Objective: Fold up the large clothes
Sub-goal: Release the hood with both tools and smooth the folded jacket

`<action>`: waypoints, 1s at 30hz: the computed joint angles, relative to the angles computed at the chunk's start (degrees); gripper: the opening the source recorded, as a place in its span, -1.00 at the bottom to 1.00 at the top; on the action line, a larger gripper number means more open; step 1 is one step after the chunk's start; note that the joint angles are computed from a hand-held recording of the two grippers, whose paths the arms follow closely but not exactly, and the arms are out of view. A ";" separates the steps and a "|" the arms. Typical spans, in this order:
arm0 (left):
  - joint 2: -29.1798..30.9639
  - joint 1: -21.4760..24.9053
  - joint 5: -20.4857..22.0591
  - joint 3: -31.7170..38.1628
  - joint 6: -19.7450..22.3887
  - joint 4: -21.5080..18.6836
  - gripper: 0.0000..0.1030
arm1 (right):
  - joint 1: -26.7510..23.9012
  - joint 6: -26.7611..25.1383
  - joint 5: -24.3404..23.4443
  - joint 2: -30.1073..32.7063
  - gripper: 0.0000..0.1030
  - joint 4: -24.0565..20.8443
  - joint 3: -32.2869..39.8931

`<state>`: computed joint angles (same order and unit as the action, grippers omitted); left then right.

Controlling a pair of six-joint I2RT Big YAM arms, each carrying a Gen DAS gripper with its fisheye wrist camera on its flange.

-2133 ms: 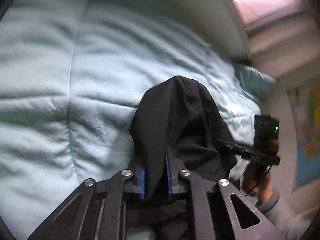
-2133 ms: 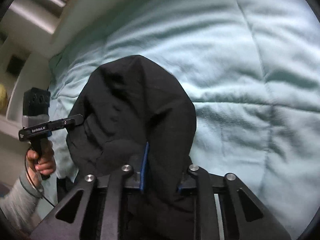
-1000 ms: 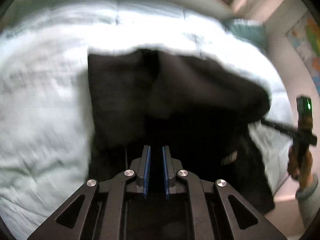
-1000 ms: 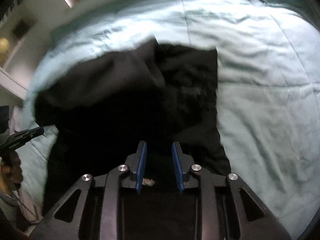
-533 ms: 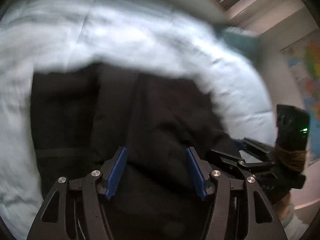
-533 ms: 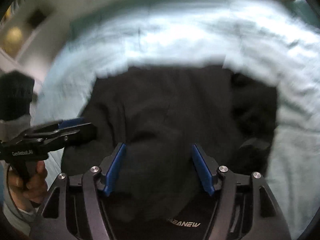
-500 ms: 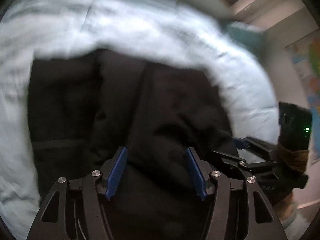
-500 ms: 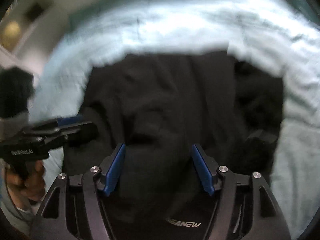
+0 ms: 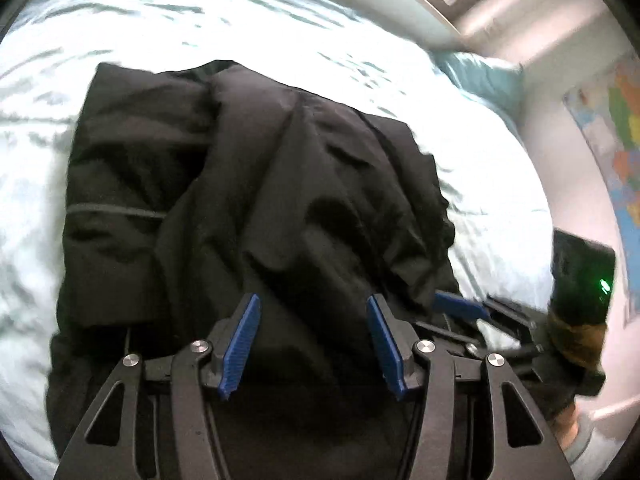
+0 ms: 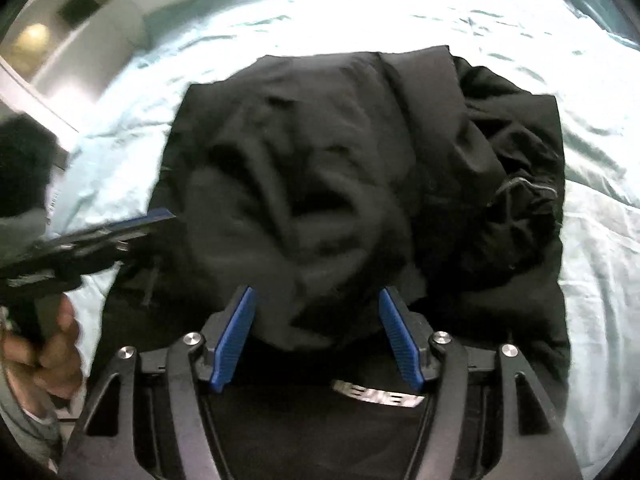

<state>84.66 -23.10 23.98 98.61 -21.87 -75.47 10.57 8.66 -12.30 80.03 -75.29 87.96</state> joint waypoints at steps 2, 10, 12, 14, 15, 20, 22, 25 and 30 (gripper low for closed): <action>2.09 0.39 -0.18 -0.30 -2.46 -1.18 0.12 | 1.57 0.08 2.67 2.03 0.29 -0.30 -0.23; 4.15 -1.74 -3.94 0.69 0.70 -3.60 0.11 | 0.08 2.70 0.99 4.44 0.23 -1.63 -2.20; 2.30 -1.19 -2.07 0.13 -0.33 -3.93 0.11 | -0.57 3.19 -0.20 2.28 0.23 -2.43 -2.80; 0.62 -1.21 -1.85 -0.16 -0.95 -4.48 0.11 | -0.98 3.26 -0.53 -0.14 0.23 -3.67 -3.60; -0.09 -1.34 -2.23 0.32 -0.72 -5.12 0.11 | -1.14 3.17 -0.60 -1.45 0.23 -4.03 -4.10; -3.85 -3.52 -5.68 2.12 0.84 -8.78 0.11 | -2.01 2.99 0.55 -8.12 0.23 -7.14 -6.15; -5.95 -3.32 -6.07 1.33 1.48 -10.23 0.11 | -3.09 1.93 1.33 -10.34 0.23 -8.76 -6.28; -10.54 -2.10 -6.50 -2.00 1.13 -11.82 0.11 | -4.77 0.12 2.73 -13.83 0.24 -11.48 -7.44; -16.58 -0.94 -9.57 -5.80 -0.90 -14.23 0.11 | -9.71 -1.86 2.20 -17.99 0.24 -15.68 -9.55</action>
